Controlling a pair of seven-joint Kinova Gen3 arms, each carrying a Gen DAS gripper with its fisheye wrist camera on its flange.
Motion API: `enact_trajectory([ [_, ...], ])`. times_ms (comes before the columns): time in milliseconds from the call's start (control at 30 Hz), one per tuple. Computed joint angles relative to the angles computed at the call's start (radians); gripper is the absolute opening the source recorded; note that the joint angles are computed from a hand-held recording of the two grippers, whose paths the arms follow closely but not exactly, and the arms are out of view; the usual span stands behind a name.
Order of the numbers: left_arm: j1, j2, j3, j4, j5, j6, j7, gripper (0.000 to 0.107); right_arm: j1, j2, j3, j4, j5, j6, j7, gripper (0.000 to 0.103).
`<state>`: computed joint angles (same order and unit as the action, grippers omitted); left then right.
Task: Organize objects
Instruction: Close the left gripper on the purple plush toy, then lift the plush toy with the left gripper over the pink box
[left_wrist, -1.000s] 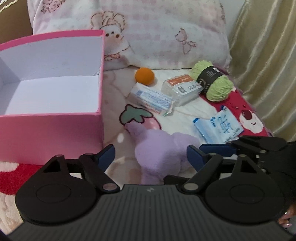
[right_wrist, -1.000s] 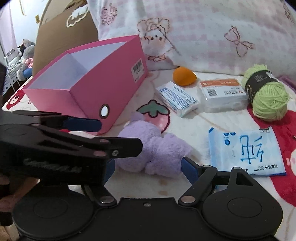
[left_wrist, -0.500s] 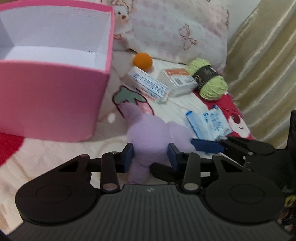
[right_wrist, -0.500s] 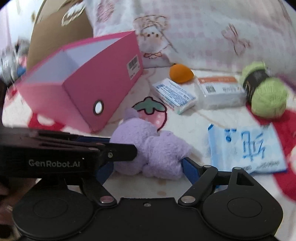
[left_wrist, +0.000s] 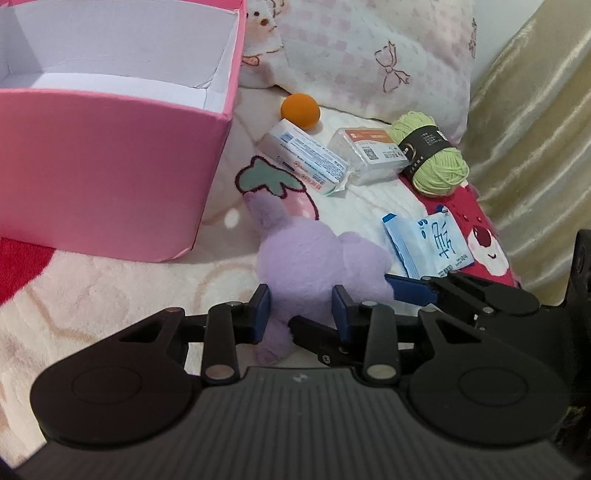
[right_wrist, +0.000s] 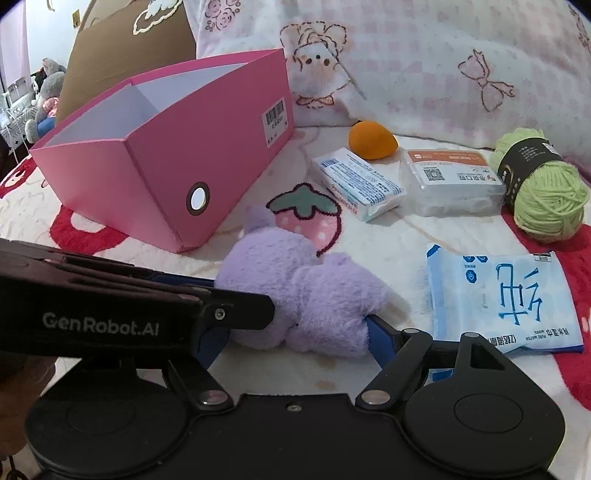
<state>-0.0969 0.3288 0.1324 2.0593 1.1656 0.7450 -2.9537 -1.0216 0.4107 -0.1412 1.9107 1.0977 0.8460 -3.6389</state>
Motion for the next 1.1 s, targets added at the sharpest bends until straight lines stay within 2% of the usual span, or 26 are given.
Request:
enact_trajectory([
  [67,0.010,-0.003,-0.007,-0.021,-0.050,0.013,0.056,0.034,-0.007,0.021,-0.022,-0.030,-0.005,0.057,0.059,0.079],
  [133,0.004,-0.003,-0.006,-0.032,-0.073,0.030,0.090,0.034,-0.027,0.026,-0.007,-0.049,-0.030,0.077,0.082,0.078],
  [233,-0.013,-0.009,0.002,-0.019,-0.051,0.036,0.057,0.034,-0.033,0.017,-0.001,-0.041,-0.028,0.070,0.049,0.077],
  [400,-0.015,-0.037,-0.002,-0.003,-0.038,0.041,0.000,0.034,-0.056,0.026,-0.007,-0.066,-0.030,0.126,0.087,0.077],
  [500,-0.016,-0.055,-0.014,-0.003,-0.038,0.064,0.007,0.034,-0.061,0.017,-0.011,-0.075,-0.039,0.145,0.094,0.077],
  [767,-0.013,-0.082,-0.042,-0.054,-0.128,0.140,0.160,0.034,-0.061,-0.010,-0.025,-0.097,-0.076,0.157,0.104,0.078],
  [933,-0.009,-0.102,-0.046,-0.061,-0.166,0.141,0.196,0.034,-0.062,-0.009,-0.026,-0.115,-0.086,0.161,0.115,0.079],
  [1100,-0.014,-0.120,-0.056,-0.087,-0.222,0.180,0.249,0.034,-0.078,-0.007,-0.030,-0.146,-0.097,0.195,0.173,0.079],
])
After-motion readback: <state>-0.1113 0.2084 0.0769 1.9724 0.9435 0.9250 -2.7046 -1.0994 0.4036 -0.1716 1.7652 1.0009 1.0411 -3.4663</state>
